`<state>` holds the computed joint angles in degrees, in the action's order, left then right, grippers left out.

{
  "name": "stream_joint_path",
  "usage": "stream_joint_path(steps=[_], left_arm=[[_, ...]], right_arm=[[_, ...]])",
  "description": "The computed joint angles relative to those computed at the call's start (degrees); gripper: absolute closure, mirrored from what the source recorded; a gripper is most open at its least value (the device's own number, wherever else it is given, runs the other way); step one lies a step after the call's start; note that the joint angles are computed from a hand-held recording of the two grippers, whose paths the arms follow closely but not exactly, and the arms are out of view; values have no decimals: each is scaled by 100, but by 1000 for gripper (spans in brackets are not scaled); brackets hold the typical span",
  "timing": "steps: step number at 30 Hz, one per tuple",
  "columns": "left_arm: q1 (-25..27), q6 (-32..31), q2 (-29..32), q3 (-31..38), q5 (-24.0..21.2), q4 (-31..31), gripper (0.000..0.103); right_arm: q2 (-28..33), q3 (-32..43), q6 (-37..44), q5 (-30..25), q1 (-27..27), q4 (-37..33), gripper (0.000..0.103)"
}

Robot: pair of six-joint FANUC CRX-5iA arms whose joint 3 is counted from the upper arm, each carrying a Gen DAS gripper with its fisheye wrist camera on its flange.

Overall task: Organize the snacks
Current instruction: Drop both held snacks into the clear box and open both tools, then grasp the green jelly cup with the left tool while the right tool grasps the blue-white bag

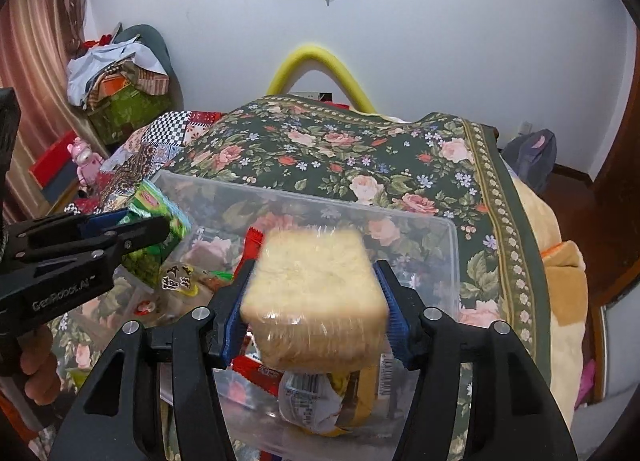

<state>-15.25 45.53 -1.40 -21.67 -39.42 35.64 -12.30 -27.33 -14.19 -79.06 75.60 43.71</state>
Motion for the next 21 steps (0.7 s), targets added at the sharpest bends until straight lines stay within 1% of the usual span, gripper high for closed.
stream_joint_path(steps=[2, 4, 9, 11, 15, 21], left_arm=[[36, -145, -103, -63, -61, 60, 68], [90, -366, -308, -198, -76, 141, 65], [334, -983, -859, -619, -120, 550, 49], [465, -1143, -1035, -733, -193, 636, 45], [819, -1439, -1360, -955, -441, 726, 42], [1273, -1643, -1593, -1241, -763, 581, 40]], right_arm=[[17, 35, 3, -63, 29, 60, 46], [-7, 50, -26, -103, 81, 126, 45], [-81, 90, -71, -308, 347, 296, 44], [-109, 104, -116, -471, 525, 368, 44], [-205, 67, -285, -759, 889, 481, 40], [-300, -46, -604, -1207, 1402, 376, 35]])
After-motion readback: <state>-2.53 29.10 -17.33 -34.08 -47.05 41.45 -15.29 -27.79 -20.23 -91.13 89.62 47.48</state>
